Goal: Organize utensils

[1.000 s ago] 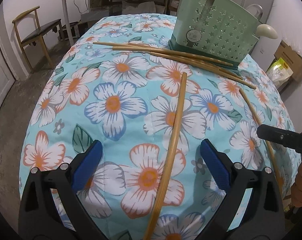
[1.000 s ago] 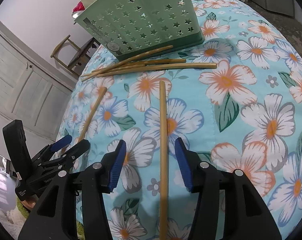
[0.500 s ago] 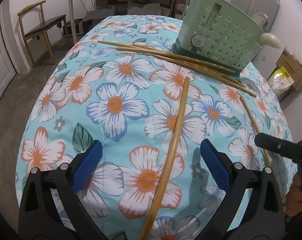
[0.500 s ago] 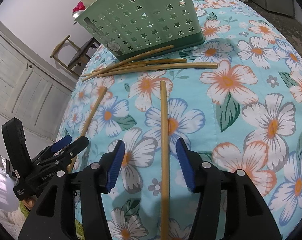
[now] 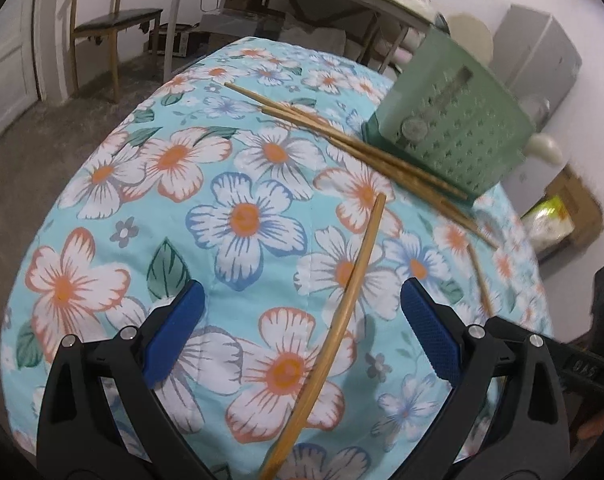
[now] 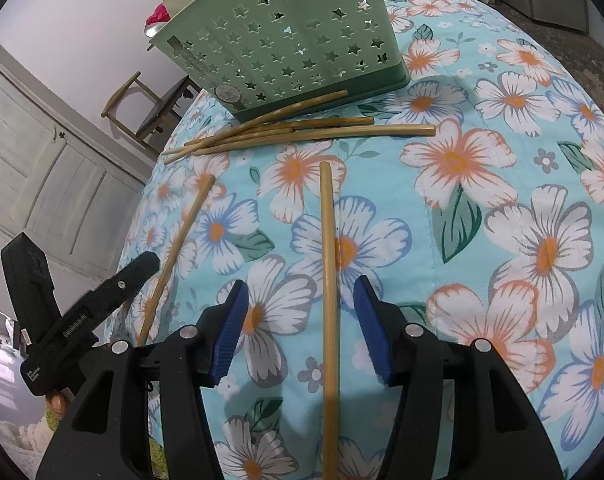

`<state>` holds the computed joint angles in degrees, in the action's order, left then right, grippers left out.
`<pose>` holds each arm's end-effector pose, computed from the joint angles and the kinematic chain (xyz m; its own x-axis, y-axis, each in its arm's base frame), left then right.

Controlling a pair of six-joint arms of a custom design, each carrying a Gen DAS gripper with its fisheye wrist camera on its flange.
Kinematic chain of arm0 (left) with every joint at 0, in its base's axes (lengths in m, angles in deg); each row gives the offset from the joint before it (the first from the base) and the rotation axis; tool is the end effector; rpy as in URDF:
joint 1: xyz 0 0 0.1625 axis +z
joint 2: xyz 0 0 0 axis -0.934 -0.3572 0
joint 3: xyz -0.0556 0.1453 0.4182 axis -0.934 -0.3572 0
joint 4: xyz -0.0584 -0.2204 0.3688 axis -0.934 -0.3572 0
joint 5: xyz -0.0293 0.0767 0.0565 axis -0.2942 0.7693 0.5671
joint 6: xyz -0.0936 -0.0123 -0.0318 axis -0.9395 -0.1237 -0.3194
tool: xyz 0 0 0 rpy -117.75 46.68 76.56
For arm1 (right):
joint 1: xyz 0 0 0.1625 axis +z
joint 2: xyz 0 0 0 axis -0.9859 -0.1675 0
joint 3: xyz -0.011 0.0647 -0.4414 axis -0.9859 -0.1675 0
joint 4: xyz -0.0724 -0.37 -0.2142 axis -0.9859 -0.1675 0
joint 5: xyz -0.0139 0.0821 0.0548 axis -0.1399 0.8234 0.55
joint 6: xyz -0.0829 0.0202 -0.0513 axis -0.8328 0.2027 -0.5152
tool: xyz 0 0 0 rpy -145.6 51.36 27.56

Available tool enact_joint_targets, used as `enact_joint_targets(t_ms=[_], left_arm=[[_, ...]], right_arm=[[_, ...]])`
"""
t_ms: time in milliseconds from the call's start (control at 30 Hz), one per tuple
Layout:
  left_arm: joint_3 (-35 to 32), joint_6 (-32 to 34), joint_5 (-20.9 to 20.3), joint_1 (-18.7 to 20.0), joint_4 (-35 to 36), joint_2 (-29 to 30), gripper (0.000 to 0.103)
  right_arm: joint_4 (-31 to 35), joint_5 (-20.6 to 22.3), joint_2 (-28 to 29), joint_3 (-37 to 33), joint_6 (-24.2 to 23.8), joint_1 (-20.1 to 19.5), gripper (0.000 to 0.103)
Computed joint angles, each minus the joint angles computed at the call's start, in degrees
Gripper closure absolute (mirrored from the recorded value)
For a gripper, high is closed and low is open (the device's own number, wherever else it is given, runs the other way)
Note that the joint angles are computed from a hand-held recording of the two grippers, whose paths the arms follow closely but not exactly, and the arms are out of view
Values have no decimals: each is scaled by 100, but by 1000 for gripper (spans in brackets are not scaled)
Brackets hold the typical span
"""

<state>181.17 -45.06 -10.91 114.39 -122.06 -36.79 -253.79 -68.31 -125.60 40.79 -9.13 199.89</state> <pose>-0.0914 -0.3997 0.3656 -0.8580 -0.3406 -0.3845 0.0722 0.6612 -0.7467 0.3969 -0.4871 0.0294 -0.9125 -0.3231 0.2510 -0.3816 0.8934 -0.2372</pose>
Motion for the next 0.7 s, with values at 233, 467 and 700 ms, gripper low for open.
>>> enact_joint_targets(t_ms=[233, 467, 700], left_arm=[[180, 205, -110, 50, -752, -100, 8], [174, 264, 112, -14, -520, 13, 8], [311, 101, 46, 6, -1086, -99, 8]], right_arm=[[-10, 23, 6, -4, 16, -7, 49], [-29, 26, 4, 1, 31, -5, 49], [-26, 35, 3, 1, 30, -8, 49]])
